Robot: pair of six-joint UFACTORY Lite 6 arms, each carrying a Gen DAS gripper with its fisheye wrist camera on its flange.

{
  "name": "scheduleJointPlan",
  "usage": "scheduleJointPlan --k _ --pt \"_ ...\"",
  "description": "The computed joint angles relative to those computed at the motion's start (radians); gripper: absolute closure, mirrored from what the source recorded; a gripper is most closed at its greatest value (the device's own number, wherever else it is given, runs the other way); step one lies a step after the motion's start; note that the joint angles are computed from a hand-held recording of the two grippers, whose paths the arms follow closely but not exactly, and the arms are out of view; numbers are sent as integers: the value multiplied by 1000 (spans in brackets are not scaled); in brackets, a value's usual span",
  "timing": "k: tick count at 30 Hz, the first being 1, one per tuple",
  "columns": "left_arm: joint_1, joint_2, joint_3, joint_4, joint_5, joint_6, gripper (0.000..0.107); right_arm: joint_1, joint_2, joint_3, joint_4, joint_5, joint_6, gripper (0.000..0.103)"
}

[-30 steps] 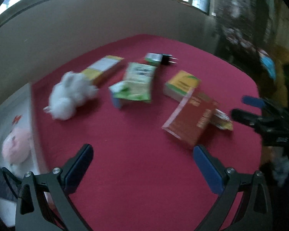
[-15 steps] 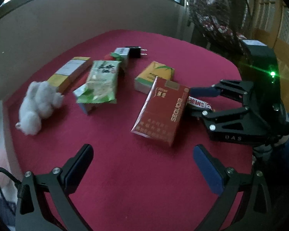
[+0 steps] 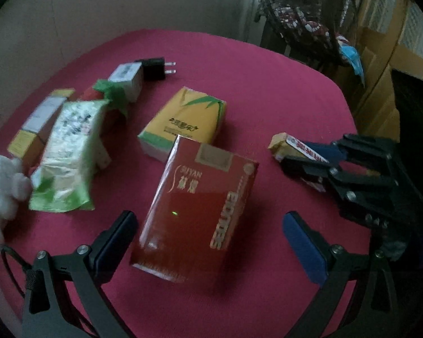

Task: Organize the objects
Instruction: 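Grasp the rice snack bar with the right tool while the left tool grasps the red cigarette box, then carry the snack bar and red cigarette box with both tools over the white tray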

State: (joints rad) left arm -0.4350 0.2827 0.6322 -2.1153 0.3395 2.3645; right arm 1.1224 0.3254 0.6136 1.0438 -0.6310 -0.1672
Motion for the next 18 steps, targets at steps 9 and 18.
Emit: scheduleJointPlan --k 9,18 --pt "38 -20 -42 -129 51 85 40 25 39 0 -24 -72 62 80" --pt "36 -185 -208 -288 92 213 45 26 21 6 18 -55 57 81"
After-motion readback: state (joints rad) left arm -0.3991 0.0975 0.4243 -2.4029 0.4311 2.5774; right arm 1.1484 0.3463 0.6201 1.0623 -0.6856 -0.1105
